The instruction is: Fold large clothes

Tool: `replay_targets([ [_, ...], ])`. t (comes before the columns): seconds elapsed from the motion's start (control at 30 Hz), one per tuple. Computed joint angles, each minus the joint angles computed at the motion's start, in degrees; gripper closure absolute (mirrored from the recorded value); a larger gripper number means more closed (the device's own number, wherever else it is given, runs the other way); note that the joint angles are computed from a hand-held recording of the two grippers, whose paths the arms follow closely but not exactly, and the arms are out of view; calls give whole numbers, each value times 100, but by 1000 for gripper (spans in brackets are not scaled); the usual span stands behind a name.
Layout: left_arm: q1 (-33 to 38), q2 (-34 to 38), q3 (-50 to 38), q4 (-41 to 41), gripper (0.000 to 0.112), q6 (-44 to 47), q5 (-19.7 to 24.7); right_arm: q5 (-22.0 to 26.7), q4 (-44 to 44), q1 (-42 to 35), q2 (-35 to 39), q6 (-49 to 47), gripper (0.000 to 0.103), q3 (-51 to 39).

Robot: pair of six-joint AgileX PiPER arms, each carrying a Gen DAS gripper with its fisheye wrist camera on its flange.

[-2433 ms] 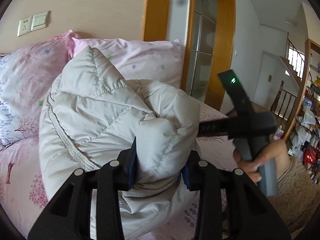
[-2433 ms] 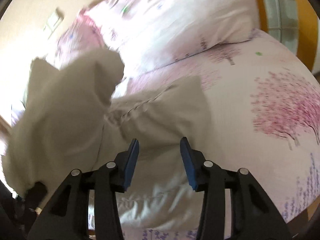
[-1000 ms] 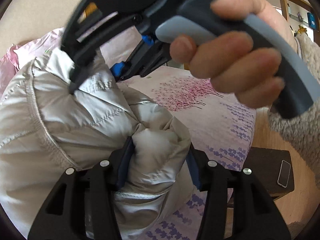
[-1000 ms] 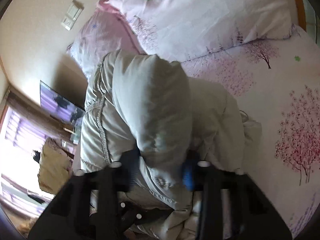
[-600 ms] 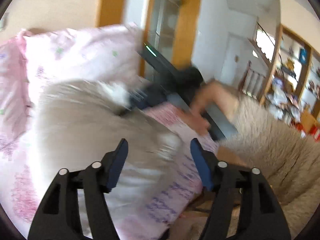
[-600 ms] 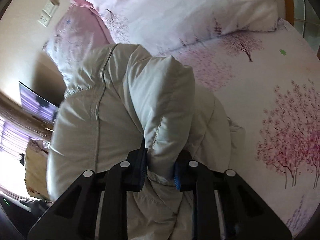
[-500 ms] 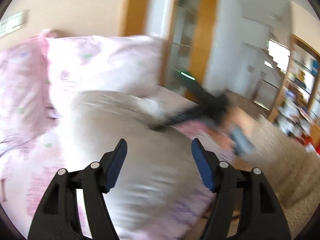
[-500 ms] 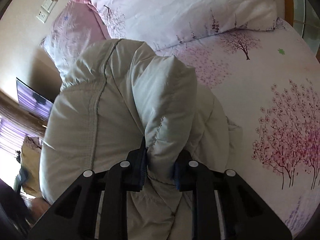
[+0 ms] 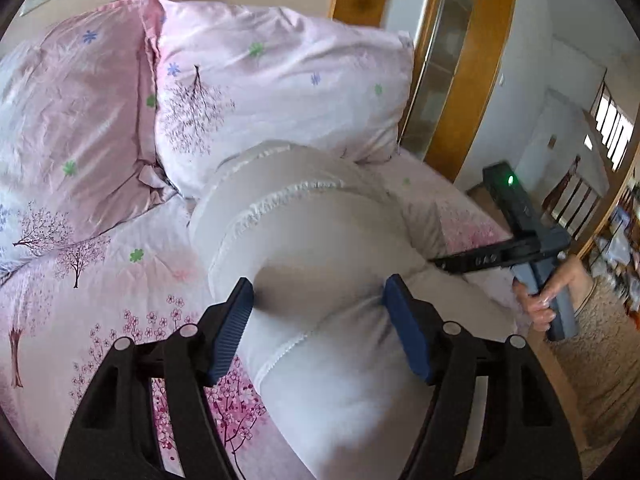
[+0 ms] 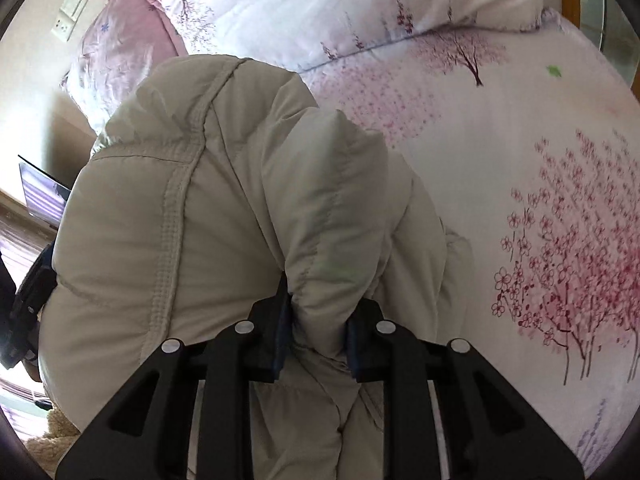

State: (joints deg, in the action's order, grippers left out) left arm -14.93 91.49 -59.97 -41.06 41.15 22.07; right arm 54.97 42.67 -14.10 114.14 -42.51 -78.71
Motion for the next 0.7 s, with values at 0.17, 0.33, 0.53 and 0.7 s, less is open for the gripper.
replay_targets([
  [0.17, -119, 271, -113, 994, 40, -998, 124, -250, 413, -79, -97, -313, 79, 373],
  [0.33, -289, 403, -122, 1674, 39, -1593, 73, -912, 248, -85, -979, -190, 65, 1134],
  [0.53, -312, 593, -217, 1673, 38, -1482, 46, -1751, 1353, -327, -2605, -1668, 75, 2718],
  [0.7, -295, 568, -68, 1457, 38, -1174, -81, -2218, 1241, 272, -3009, -1879, 88, 3327],
])
